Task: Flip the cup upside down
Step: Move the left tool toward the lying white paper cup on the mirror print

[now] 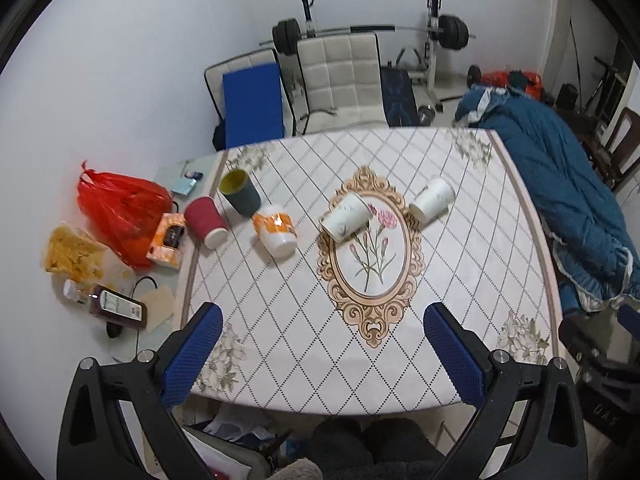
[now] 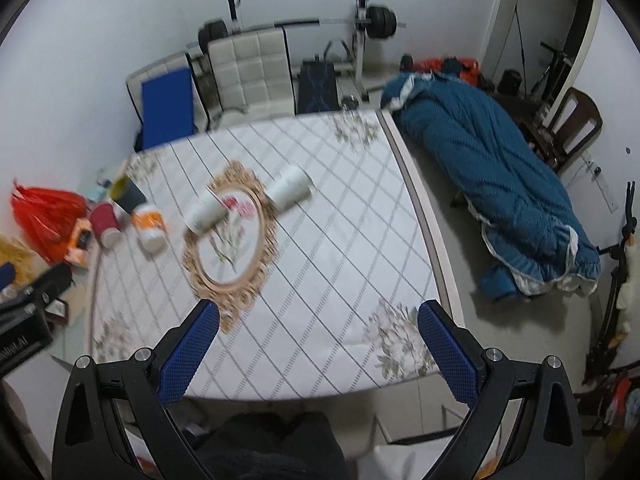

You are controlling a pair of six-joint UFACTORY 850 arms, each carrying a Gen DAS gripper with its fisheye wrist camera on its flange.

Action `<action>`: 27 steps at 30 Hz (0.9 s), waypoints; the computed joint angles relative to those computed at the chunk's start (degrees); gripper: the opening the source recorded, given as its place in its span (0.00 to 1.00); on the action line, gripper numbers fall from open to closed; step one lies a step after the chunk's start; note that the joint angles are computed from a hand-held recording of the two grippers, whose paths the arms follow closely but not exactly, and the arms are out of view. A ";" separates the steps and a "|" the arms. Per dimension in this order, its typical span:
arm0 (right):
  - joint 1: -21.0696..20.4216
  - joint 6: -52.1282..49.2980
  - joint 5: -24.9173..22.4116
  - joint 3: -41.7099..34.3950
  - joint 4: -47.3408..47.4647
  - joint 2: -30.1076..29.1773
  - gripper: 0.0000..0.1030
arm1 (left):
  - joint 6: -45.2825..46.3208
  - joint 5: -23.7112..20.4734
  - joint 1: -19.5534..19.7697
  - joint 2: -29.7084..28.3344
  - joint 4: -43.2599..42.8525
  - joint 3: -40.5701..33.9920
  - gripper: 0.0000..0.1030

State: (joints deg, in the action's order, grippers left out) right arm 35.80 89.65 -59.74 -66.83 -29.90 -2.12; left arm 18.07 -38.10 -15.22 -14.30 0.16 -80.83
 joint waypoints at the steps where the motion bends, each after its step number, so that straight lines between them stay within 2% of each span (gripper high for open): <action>1: -0.81 -0.65 0.94 1.22 0.74 -0.06 0.98 | -0.18 -0.43 -0.50 -1.07 0.14 -0.41 1.00; 8: -6.73 -6.37 7.35 7.31 8.22 -3.49 0.98 | -1.49 -2.48 -3.37 -8.48 2.42 -4.54 1.00; 13: -9.76 -9.77 9.70 7.97 12.78 -8.33 0.98 | -0.75 -4.66 -5.07 -16.31 4.35 -10.83 1.00; 23: -16.27 -17.38 14.49 6.04 22.98 -18.82 0.98 | 1.02 -11.58 -7.72 -34.59 7.86 -30.97 1.00; 27: -18.40 -20.28 15.83 4.87 26.48 -22.13 0.98 | 3.46 -17.74 -8.53 -43.57 6.69 -43.70 1.00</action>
